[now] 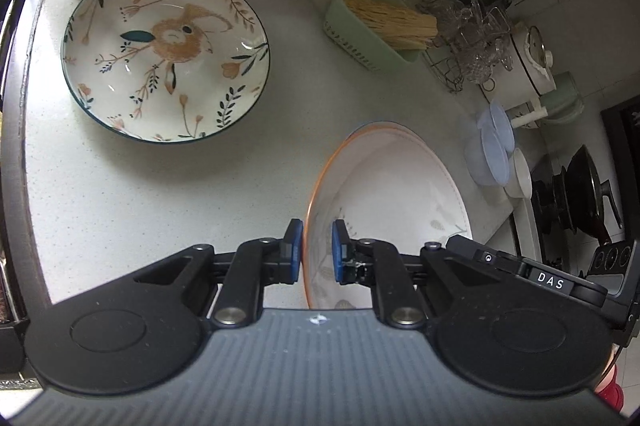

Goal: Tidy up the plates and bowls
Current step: 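Lift the orange-rimmed plate with both grippers toward the pink-rose plate, then lower the held plate onto the pink-rose plate with both grippers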

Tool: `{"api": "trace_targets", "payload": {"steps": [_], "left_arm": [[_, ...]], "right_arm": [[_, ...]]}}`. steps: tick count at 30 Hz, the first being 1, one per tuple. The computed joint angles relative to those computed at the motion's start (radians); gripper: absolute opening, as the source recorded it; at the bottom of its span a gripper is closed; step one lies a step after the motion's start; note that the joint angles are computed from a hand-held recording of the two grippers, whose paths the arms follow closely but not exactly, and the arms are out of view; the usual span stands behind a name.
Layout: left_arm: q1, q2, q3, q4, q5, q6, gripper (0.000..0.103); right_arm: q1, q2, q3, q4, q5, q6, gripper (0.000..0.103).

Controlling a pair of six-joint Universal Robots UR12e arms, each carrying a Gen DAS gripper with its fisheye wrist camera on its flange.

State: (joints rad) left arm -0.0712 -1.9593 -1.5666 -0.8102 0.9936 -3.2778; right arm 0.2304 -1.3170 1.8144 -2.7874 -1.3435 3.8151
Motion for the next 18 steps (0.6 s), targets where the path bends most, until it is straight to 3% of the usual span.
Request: {"api": "trace_targets", "payload": {"steps": [12, 18], "left_arm": [[-0.061, -0.061, 0.079, 0.016, 0.083, -0.136, 0.016], [-0.086, -0.091, 0.127, -0.021, 0.142, -0.14, 0.016]], "right_arm": [[-0.081, 0.019, 0.02, -0.04, 0.119, -0.078, 0.018], [-0.102, 0.031, 0.015, -0.039, 0.147, -0.133, 0.018]]}}
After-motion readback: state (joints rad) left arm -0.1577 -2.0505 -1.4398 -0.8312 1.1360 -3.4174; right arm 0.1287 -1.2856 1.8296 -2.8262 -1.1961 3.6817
